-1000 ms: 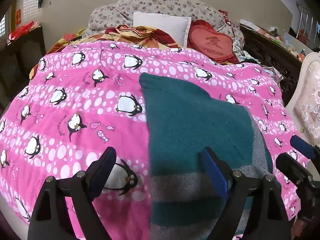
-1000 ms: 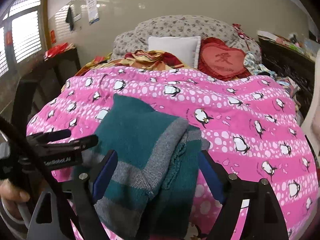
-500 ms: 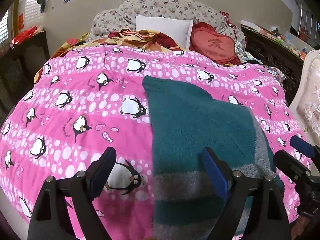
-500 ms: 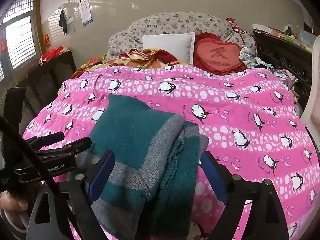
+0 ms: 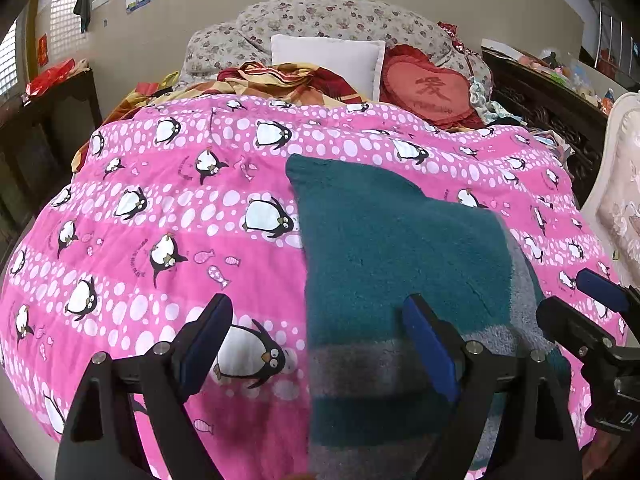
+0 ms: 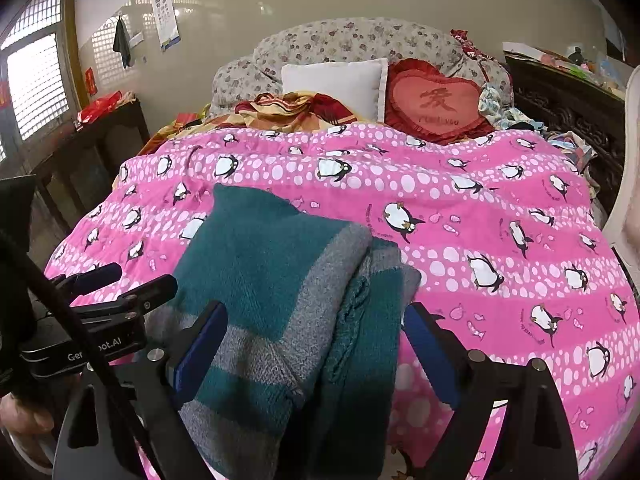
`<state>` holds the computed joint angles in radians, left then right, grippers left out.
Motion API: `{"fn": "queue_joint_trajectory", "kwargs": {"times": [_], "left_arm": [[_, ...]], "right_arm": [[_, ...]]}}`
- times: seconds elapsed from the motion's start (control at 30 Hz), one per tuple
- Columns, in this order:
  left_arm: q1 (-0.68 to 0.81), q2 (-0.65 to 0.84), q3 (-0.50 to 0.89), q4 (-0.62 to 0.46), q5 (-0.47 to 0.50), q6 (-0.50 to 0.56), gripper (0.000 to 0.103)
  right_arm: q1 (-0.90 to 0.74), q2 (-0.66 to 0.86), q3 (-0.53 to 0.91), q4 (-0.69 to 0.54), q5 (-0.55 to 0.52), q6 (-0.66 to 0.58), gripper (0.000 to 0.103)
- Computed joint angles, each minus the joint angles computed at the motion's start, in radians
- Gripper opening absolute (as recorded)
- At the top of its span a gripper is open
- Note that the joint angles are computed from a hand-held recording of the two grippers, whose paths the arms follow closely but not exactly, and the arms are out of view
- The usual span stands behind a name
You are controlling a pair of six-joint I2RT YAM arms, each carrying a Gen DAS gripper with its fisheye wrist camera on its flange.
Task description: Fold small clothes
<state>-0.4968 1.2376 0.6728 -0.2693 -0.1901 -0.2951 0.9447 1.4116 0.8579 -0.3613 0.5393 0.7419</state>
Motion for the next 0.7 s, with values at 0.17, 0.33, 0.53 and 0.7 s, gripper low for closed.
{"fn": "queue_joint_trajectory", "kwargs": {"times": [0.17,0.33,0.53,0.7], "left_arm": [[-0.003,0.001,0.000,0.000,-0.004,-0.001,0.087],[-0.005,0.002,0.000,0.001,-0.005,-0.002,0.087],[-0.008,0.002,0.000,0.000,-0.009,-0.002,0.087],[-0.008,0.004,0.000,0.002,-0.009,-0.005,0.087]], "right_arm": [[-0.003,0.002,0.000,0.003,-0.005,0.001,0.093],[-0.003,0.006,0.004,0.002,-0.007,0.001,0.093],[-0.004,0.007,0.004,0.003,-0.008,0.000,0.093],[-0.005,0.008,0.004,0.004,-0.011,0.001,0.093]]}}
